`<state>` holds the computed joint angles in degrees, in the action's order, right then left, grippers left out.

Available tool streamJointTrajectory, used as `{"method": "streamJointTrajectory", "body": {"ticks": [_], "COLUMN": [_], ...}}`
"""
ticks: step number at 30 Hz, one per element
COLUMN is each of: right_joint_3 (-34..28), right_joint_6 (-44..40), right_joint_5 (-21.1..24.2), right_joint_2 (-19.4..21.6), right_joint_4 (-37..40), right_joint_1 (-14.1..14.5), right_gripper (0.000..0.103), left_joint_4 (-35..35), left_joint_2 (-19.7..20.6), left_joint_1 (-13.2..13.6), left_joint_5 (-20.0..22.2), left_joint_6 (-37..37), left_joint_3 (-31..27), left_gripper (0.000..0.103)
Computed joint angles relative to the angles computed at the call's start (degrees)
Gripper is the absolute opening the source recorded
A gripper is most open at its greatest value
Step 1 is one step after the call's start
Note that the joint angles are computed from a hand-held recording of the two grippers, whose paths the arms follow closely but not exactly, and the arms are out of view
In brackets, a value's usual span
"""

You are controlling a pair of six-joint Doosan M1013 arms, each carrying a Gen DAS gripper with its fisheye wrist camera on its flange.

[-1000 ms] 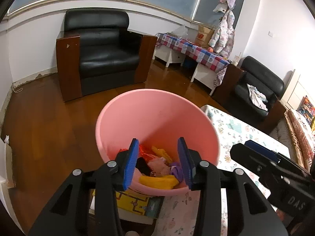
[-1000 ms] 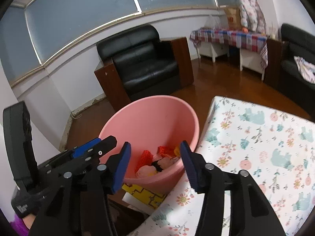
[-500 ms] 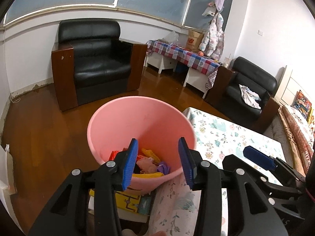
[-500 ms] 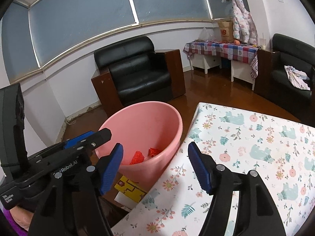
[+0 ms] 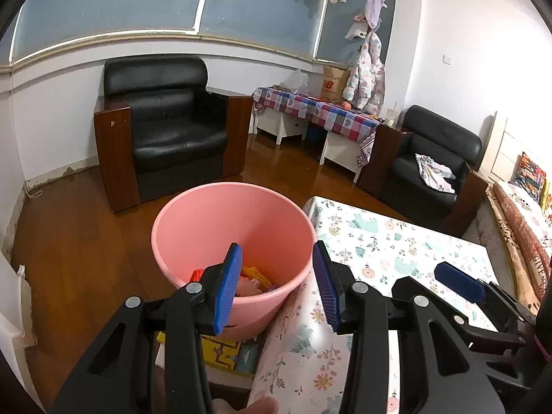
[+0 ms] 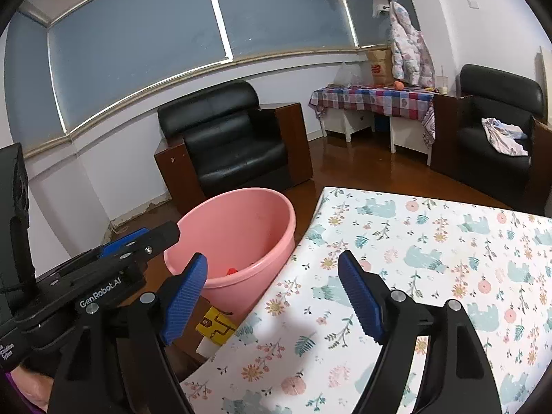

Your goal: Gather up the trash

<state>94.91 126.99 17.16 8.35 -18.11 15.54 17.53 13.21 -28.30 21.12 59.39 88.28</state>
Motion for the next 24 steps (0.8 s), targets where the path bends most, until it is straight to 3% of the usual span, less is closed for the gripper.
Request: {"method": "streamJointTrajectory", "body": {"ticks": [10, 24], "right_joint_3": [2.57, 2.7], "right_joint_6": [7.49, 10.62], "right_joint_5": [0.09, 0.87], "right_joint_2": [-2.34, -2.8], "right_joint_4": [-5.8, -8.51], "right_joint_1": [0.02, 0.4], "right_gripper": [0.077, 0.077], "left_joint_4": [14.75, 19.45], "left_joint_2": [-1.5, -2.5], "left_joint_1": [-2.31, -3.25], "left_joint_5": [-0.39, -1.36], "left_joint_6": [-13.53, -16.69], "left_joint_3": [2.22, 3.48], "left_gripper": [0.043, 0.043]}}
